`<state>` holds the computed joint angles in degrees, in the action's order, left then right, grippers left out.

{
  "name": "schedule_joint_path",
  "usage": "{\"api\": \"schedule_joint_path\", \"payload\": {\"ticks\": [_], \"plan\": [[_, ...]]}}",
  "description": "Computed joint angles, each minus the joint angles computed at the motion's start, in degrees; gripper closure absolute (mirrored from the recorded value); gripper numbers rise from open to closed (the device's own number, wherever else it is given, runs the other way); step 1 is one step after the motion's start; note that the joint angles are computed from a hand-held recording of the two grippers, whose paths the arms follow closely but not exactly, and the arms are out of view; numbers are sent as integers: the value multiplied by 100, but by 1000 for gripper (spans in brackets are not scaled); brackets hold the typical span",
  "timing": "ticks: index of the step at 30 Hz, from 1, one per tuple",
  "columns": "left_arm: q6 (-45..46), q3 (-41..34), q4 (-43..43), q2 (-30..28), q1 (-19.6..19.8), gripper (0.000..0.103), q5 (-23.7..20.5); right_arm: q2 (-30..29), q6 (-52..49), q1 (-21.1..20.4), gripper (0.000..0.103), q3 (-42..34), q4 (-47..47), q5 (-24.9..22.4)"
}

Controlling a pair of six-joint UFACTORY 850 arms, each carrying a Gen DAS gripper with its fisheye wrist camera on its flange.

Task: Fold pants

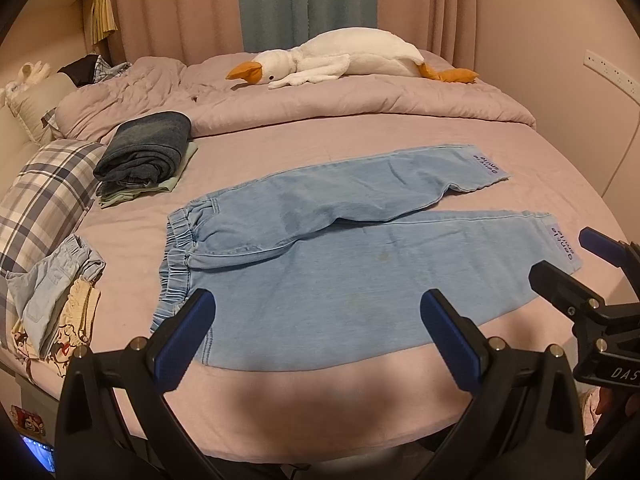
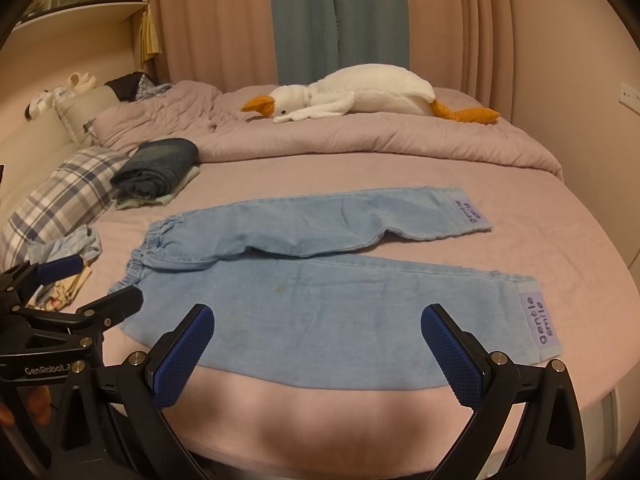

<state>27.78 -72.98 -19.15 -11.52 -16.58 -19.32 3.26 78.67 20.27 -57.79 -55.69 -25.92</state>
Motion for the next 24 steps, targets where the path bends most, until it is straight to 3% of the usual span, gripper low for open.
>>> {"api": "schedule_joint_path", "payload": {"ticks": [5, 9, 12, 16, 21, 23, 24], "plan": [[380, -14, -455, -41, 33, 0, -75, -1, -37, -21, 0, -2, 34, 14], [1013, -216, -1723, -319, 258, 0, -628, -26, -88, -54, 0, 50, -13, 158], [309, -457, -1647, -699, 440, 1, -940, -197, -181, -20, 0, 96, -150, 237], [-577, -551, -1441, -1064, 711, 1, -974, -411, -371, 82, 0, 231, -454, 651], [-766, -594, -2085, -1450, 1138, 2, -1321, -836, -184, 370, 1, 187, -1569, 799], [-740, -667, -2427, -1595, 1246, 3, -1509, -1065, -355, 489, 8, 105, -1790, 700], [-576, -631, -2679, -1580, 1275, 3, -1474, -1225, -648, 558, 21, 17, -1742, 625]]}}
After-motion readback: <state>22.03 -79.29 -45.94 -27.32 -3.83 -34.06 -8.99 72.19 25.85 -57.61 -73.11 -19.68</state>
